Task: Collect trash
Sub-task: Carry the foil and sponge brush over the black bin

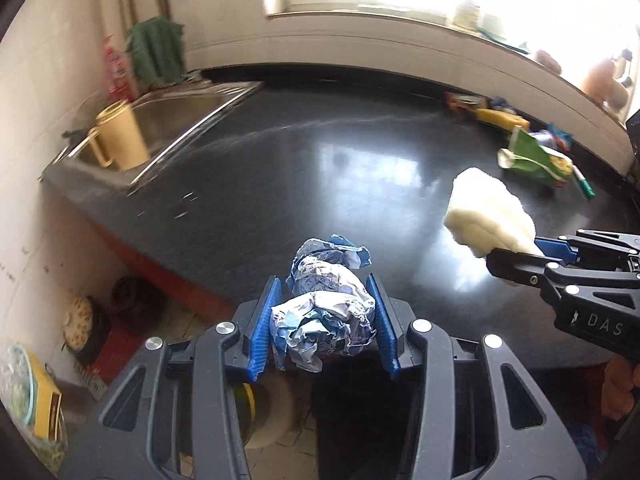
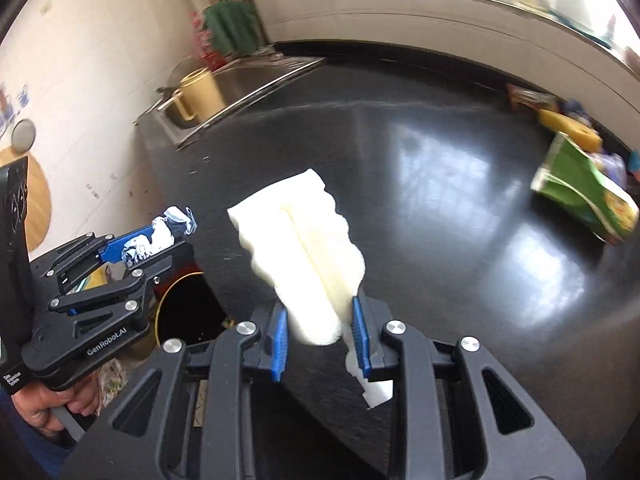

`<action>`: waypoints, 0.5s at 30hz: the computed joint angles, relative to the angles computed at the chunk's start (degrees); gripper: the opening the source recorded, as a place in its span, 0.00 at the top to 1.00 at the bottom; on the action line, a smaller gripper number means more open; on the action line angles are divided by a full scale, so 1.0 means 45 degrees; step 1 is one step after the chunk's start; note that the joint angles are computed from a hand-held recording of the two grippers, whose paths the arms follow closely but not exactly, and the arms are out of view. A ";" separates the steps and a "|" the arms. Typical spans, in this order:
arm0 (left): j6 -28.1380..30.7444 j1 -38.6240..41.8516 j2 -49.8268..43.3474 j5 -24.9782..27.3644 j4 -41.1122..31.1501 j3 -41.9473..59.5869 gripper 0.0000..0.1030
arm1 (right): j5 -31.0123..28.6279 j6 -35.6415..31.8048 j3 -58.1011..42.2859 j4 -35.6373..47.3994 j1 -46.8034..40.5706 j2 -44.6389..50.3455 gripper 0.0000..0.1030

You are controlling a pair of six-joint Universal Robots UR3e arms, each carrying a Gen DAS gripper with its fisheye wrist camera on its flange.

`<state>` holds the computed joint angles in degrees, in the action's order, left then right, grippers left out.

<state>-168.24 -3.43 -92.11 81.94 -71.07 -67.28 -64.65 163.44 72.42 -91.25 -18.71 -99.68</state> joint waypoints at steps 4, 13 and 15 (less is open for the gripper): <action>0.1281 0.3586 0.2488 -0.0504 0.0369 -0.3372 0.58 | -0.0169 0.1180 -0.1458 -0.1342 0.3759 0.2719 0.74; 0.4655 1.0183 0.4581 -0.2823 0.1324 -0.9055 0.58 | -0.0709 0.2362 -0.5811 -0.1386 0.8171 0.8794 0.73; 0.4735 1.0504 0.4175 -0.3198 0.1644 -0.9579 0.58 | -0.1115 0.2756 -0.7205 -0.1156 0.8741 1.0169 0.73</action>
<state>-146.94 43.84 -73.32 67.55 -63.67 -110.38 -69.66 175.85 39.99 -96.45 20.63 -53.92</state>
